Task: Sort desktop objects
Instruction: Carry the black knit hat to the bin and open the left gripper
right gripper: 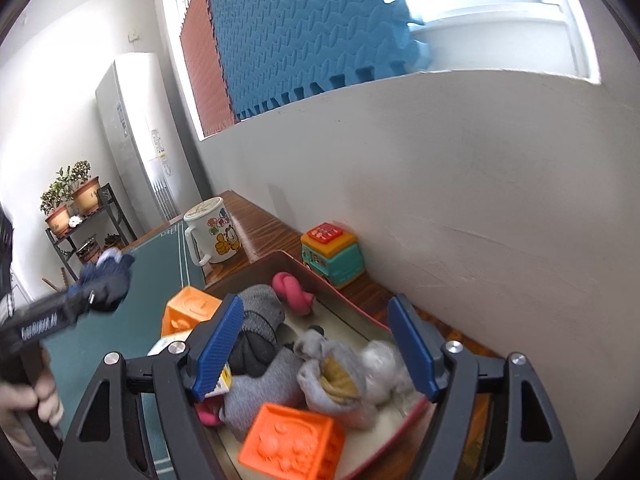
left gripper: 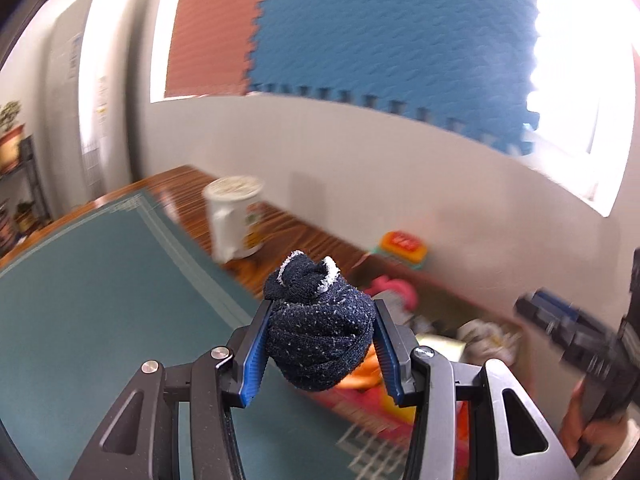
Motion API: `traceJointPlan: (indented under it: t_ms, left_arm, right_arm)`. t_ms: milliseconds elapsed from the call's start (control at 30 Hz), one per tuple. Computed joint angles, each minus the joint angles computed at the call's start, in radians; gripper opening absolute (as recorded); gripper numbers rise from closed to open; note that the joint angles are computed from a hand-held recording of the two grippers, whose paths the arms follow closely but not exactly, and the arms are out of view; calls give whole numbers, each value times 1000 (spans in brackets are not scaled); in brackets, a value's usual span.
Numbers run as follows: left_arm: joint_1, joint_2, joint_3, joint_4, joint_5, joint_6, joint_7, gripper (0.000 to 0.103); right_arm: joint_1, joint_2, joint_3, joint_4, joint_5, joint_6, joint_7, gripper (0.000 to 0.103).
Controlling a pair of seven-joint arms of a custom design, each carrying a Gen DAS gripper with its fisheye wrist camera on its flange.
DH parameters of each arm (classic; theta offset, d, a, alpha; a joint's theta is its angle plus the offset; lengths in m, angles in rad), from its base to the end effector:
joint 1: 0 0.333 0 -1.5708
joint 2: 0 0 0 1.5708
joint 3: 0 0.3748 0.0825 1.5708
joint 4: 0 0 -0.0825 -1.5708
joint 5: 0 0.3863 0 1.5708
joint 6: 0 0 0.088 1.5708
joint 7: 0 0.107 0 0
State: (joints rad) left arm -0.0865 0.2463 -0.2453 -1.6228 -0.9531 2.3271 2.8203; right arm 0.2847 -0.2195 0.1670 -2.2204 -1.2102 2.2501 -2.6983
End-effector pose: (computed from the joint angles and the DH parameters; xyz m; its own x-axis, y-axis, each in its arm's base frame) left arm 0.6558 -0.2192 0.5969 -0.8848 -0.4487 0.1256 -0.3494 0.4607 -0.8159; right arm 0.4623 0.2023 0.5644 -0.6344 -0.7357 -0.2372 -0.2449 0.4823 -0.8411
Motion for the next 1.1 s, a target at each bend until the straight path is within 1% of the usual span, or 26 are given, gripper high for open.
traceJointPlan:
  t_ms: [167, 267, 400, 467, 533, 567, 733, 833, 933, 967, 1033, 1067, 1100]
  left_arm:
    - [-35, -16, -23, -4, 13, -39, 24, 48]
    - [-58, -11, -24, 5, 44, -78, -2, 48]
    - [-87, 6, -23, 14, 99, -93, -32, 50]
    - [-96, 10, -24, 14, 120, -96, -42, 53]
    - [-99, 9, -25, 12, 129, -104, -48, 67]
    - [-99, 9, -24, 10, 129, -102, -56, 76]
    - [-103, 1, -17, -2, 146, -77, -87, 77]
    - [-102, -21, -12, -35, 147, -27, -89, 77]
    - [-103, -58, -9, -90, 135, 64, -67, 77]
    - [-106, -80, -9, -127, 122, 127, -47, 77]
    - [-111, -99, -10, -164, 106, 206, -21, 86]
    - [-109, -112, -10, -183, 89, 233, -4, 94]
    - [-104, -120, -9, -194, 69, 241, 13, 99]
  right_arm:
    - [9, -31, 11, -40, 20, -25, 11, 79]
    - [10, -52, 14, -64, 34, -32, 25, 79]
    - [8, -80, 21, -95, 49, -47, 46, 79]
    - [8, -91, 24, -108, 53, -50, 59, 79]
    - [7, -97, 26, -118, 55, -48, 73, 79]
    - [6, -99, 26, -122, 56, -45, 77, 79]
    - [8, -98, 29, -123, 62, -39, 77, 79]
    - [13, -100, 32, -118, 73, -39, 71, 84]
    - [20, -99, 31, -110, 96, -25, 52, 86]
    - [22, -96, 29, -106, 108, -19, 42, 86]
    - [29, -88, 30, -95, 136, -10, 21, 86]
    - [33, -82, 30, -89, 149, -5, 11, 86]
    - [37, -76, 32, -83, 160, -2, -1, 86]
